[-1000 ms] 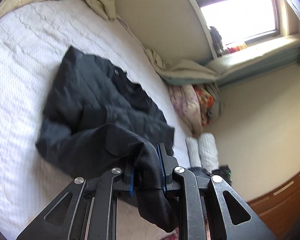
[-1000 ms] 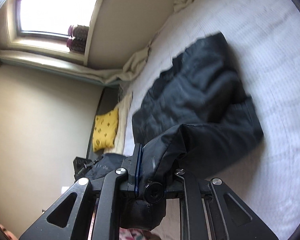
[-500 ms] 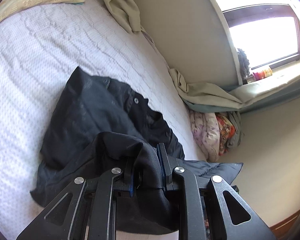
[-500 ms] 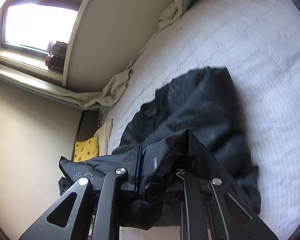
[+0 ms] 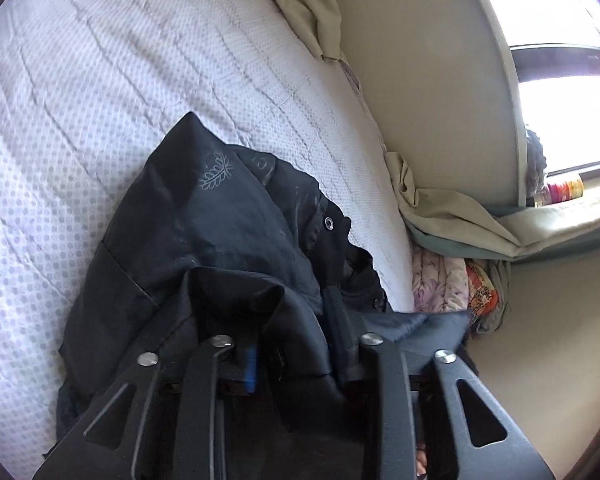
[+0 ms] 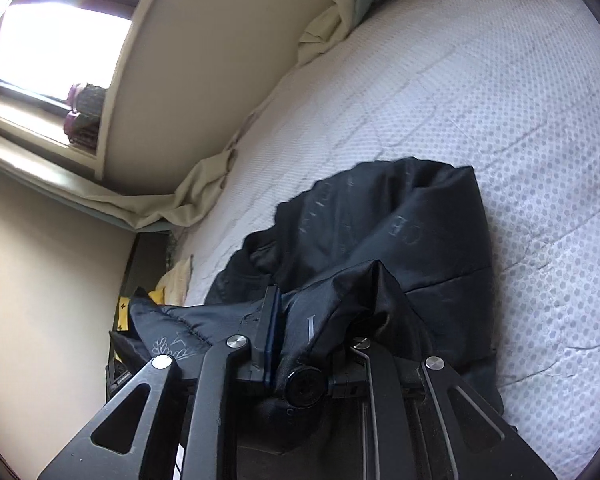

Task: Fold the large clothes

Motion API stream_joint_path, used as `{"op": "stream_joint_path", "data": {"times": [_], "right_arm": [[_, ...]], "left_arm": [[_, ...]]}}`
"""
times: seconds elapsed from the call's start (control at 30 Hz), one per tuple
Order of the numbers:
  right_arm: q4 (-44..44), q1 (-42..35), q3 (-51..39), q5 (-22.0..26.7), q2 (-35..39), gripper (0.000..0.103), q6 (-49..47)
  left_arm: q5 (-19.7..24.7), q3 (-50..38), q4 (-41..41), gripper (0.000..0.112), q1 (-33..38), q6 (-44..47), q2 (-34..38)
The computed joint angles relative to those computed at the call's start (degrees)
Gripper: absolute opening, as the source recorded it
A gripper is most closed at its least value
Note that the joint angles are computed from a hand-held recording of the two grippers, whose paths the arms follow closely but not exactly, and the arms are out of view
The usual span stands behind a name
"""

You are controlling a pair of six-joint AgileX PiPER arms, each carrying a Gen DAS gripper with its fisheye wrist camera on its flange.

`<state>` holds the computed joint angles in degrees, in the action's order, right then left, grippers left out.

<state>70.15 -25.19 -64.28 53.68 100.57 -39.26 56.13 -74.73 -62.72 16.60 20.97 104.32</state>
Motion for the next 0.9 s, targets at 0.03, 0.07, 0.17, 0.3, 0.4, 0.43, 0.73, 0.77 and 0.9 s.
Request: {"op": "stream_joint_path", "data": {"times": [0.03, 0.07, 0.17, 0.3, 0.4, 0.43, 0.73, 0.77, 0.9], "right_arm": [[-0.2, 0.0, -0.1, 0.0, 0.5, 0.020, 0.4], [-0.2, -0.4, -0.3, 0.4, 1.0, 0.022, 0.9], [0.8, -2.0, -0.8, 2.5, 1.6, 0.034, 1.8], [3.3, -4.8, -0.5, 5.5, 0.7, 0.053, 2.5], [2.8, -6.1, 0.2, 4.4, -1.9, 0.055, 3.8], [1.7, -5.8, 0.6, 2.6, -3.6, 0.055, 4.6], [-35.1, 12.8, 2.3, -20.8, -23.3, 0.049, 14.5], [-40.9, 16.2, 3.0, -21.8, -24.2, 0.045, 18.0], [-63.8, 28.3, 7.3, -27.1, -25.3, 0.038, 32.6]], "left_arm": [[0.0, 0.5, -0.5, 0.046, 0.0, 0.4, -0.3], [0.3, 0.8, -1.2, 0.057, 0.3, 1.2, -0.6], [0.2, 1.8, -2.3, 0.082, 1.5, 3.1, -2.7], [-3.1, 2.9, 1.3, 0.090, 2.2, 2.2, -7.4], [-5.1, 3.2, 6.5, 0.090, 2.1, 0.5, -11.1], [-5.9, 3.8, 7.9, 0.090, 1.6, 0.5, -12.7], [-19.7, 10.5, 42.1, 0.090, -25.7, -14.5, -24.3], [-21.4, 10.7, 47.8, 0.090, -29.0, -18.3, -23.6], [-22.9, 10.2, 61.4, 0.090, -33.1, -31.1, -18.0]]}}
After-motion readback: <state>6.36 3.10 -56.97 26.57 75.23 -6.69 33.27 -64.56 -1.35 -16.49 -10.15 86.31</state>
